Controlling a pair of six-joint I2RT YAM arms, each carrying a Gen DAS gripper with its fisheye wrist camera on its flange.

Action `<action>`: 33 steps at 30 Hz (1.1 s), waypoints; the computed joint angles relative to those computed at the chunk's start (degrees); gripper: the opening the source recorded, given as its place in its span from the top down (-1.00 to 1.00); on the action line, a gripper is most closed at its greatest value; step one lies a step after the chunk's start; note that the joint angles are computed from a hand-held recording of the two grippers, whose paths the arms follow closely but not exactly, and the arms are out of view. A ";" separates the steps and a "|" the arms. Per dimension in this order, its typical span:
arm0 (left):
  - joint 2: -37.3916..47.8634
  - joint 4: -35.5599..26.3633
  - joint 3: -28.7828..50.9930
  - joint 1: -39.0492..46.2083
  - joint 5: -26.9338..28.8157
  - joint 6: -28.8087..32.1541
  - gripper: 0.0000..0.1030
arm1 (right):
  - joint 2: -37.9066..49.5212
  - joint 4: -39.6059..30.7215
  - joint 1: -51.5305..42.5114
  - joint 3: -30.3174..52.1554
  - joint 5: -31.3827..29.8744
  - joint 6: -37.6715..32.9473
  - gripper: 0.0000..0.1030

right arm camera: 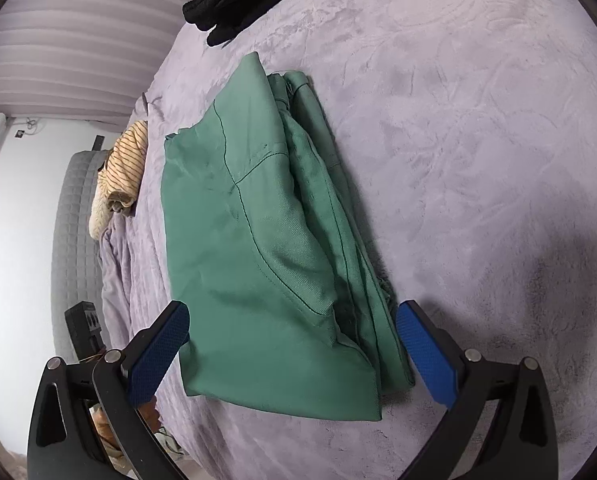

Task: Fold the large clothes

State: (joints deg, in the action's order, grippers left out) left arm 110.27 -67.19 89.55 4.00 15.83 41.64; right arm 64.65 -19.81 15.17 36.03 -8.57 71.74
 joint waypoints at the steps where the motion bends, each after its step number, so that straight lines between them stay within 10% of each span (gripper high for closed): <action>1: -0.05 0.02 -0.08 -0.06 -0.02 -0.02 -1.00 | -0.23 1.32 -0.35 -0.73 -1.13 0.42 -1.00; 19: 2.91 -4.17 3.07 -0.76 2.93 -1.52 -1.00 | -1.28 3.23 -9.08 -2.26 -7.05 -0.84 -1.00; 33: 14.35 -14.42 13.92 -3.19 9.88 -0.82 -1.00 | 19.96 14.02 -19.52 5.05 -19.15 -16.70 -1.00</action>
